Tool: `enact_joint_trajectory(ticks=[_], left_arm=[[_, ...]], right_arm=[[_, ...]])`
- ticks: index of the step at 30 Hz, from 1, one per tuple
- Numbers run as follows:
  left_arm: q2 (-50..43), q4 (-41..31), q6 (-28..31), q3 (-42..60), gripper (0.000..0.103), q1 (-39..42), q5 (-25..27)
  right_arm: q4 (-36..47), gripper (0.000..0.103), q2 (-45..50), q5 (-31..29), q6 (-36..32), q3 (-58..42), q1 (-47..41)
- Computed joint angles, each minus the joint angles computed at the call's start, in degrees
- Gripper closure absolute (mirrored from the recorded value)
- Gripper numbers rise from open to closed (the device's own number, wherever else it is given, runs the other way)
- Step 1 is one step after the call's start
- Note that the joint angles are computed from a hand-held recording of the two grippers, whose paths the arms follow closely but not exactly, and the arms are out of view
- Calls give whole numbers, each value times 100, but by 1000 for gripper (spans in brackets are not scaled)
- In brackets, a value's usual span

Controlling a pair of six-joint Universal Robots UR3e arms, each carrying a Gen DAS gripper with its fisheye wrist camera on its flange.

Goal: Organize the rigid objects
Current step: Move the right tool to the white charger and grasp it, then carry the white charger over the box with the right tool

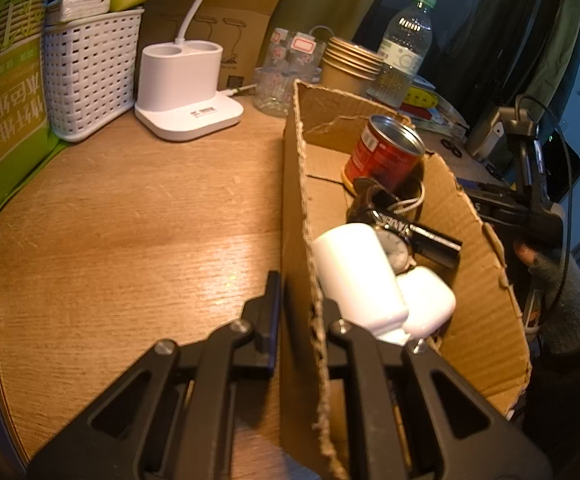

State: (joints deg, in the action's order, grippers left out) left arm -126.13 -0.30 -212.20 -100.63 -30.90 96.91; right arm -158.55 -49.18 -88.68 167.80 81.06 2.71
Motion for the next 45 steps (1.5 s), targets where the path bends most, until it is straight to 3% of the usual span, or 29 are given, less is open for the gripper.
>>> enact_joint_trajectory(ticks=[2, 5, 12, 45], left_arm=[[-2, -3, 0, 5, 93, -1, 1], [-8, -9, -2, 18, 93, -3, 2], [-10, -13, -3, 22, 93, -3, 2], [-6, -17, -6, 23, 93, -5, 1]], right_arm=[[-30, 41, -10, -16, -2, 15, 7], [49, 56, 12, -66, -11, -34, 31], [-124, 62, -78, -104, -26, 119, 40], [-1135, 65, -1693, 165, -37, 1294, 555]])
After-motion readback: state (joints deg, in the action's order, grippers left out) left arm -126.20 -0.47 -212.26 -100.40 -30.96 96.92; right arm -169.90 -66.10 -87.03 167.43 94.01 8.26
